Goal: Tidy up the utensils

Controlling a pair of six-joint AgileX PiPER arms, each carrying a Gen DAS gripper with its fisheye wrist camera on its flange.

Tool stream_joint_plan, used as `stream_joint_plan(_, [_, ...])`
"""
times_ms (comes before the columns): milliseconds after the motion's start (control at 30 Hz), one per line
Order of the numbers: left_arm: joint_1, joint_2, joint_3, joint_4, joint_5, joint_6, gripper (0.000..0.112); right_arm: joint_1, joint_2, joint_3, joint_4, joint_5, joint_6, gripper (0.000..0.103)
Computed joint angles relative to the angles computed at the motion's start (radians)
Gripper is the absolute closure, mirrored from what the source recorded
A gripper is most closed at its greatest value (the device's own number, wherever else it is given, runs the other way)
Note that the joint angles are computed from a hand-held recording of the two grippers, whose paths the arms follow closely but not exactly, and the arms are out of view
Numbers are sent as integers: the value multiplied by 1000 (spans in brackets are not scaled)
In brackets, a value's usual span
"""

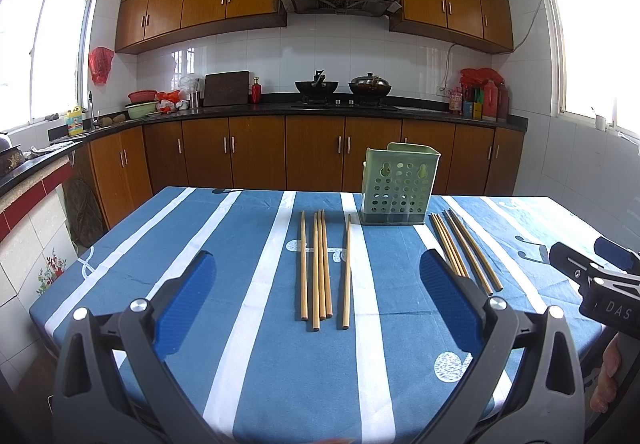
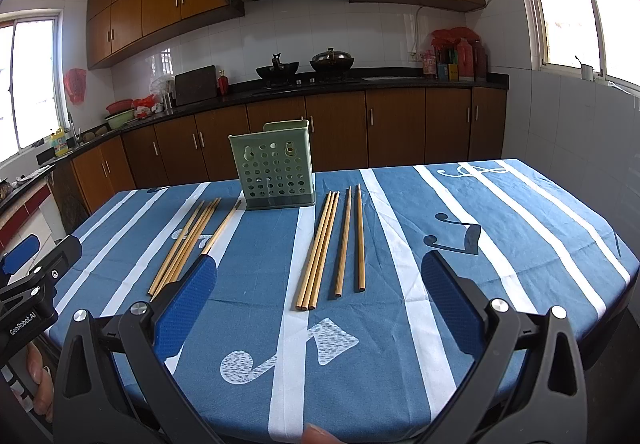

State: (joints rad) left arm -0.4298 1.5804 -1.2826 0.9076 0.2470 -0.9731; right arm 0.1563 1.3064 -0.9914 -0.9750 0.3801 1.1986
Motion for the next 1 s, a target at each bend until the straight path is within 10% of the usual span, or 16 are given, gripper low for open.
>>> stream_joint_plan(533, [21, 46, -77, -239, 38, 231, 13, -63, 51, -34, 214, -29, -199, 2])
stream_joint_plan(1000, [180, 584, -956, -889, 715, 873, 13, -303, 419, -489, 893, 261, -817, 15])
